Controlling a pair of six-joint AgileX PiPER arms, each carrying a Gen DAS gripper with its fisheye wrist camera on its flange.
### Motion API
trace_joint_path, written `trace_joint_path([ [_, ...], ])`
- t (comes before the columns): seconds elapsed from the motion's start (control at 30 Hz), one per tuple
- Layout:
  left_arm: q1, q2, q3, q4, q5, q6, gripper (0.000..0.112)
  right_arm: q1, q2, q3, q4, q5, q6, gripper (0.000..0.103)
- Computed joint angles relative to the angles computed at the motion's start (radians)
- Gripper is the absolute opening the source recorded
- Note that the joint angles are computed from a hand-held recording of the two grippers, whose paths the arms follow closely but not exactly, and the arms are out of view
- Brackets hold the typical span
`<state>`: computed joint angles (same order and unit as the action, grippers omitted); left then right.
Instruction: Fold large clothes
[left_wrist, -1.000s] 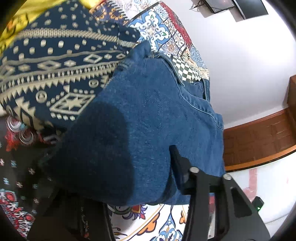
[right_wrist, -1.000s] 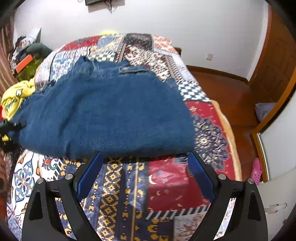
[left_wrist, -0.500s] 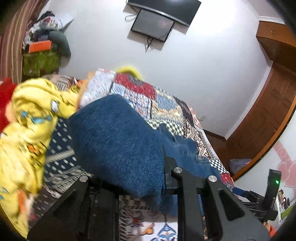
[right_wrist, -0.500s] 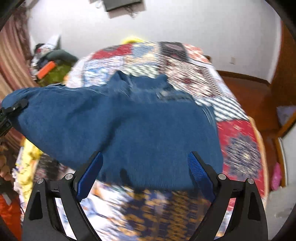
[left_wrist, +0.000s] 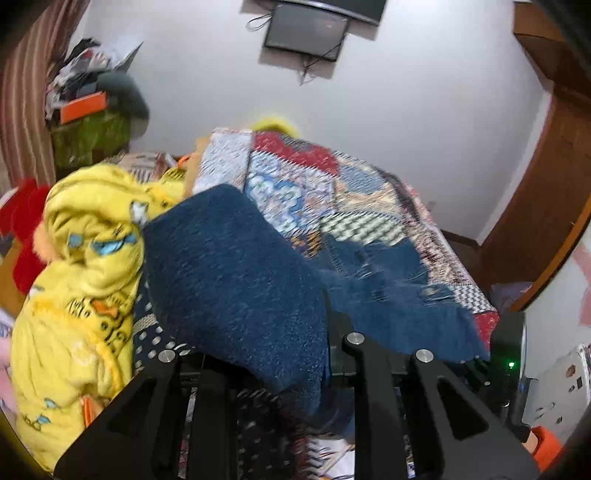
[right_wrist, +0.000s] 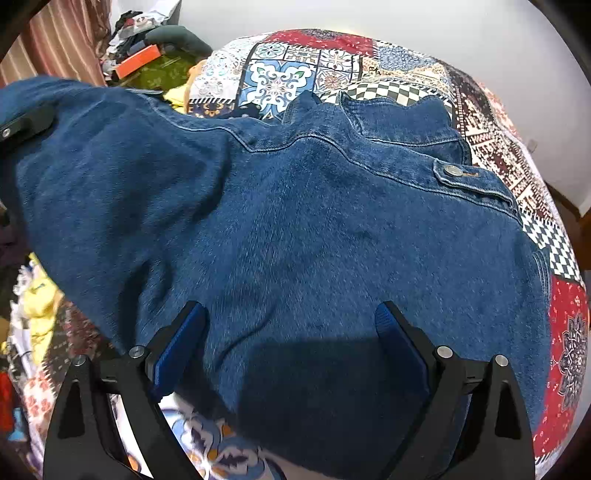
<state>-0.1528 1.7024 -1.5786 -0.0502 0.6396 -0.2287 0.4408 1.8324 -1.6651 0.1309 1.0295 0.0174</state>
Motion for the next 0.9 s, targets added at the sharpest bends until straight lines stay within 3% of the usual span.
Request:
trace_joint_path([
  [0.07, -0.045, 0.028, -0.073, 0.021, 0.022, -0.010, 0.020, -0.046, -0.010, -0.019, 0.059, 0.046, -0.034, 0.092],
  [0.2, -0.205, 0.132, -0.265, 0.134, 0.080, -0.047, 0.020, -0.165, -0.163, 0.095, 0.087, 0.022, -0.046, 0.092],
  [0.3, -0.328, 0.261, -0.443, 0.132, 0.148, -0.008, 0.020, -0.278, -0.267, 0.153, 0.069, 0.030, -0.048, 0.092],
  [0.5, -0.456, 0.582, -0.806, 0.012, 0.403, 0.140, 0.020, -0.518, -0.426, 0.182, 0.036, 0.096, -0.121, 0.092],
  [0.6, -0.475, 0.628, -0.773, 0.006, 0.446, 0.172, 0.021, -0.595, -0.465, 0.186, 0.016, 0.119, -0.143, 0.093],
  [0.7, -0.502, 0.540, -0.590, 0.029, 0.333, 0.212, 0.022, -0.631, -0.464, 0.192, 0.034, 0.125, -0.164, 0.093],
  [0.8, -0.527, 0.510, -0.565, 0.073, 0.360, 0.237, 0.025, -0.630, -0.473, 0.211, 0.044, 0.120, -0.167, 0.093],
  [0.9, -0.541, 0.471, -0.517, 0.104, 0.367, 0.239, 0.043, -0.598, -0.457, 0.196, 0.068, 0.122, -0.155, 0.093],
])
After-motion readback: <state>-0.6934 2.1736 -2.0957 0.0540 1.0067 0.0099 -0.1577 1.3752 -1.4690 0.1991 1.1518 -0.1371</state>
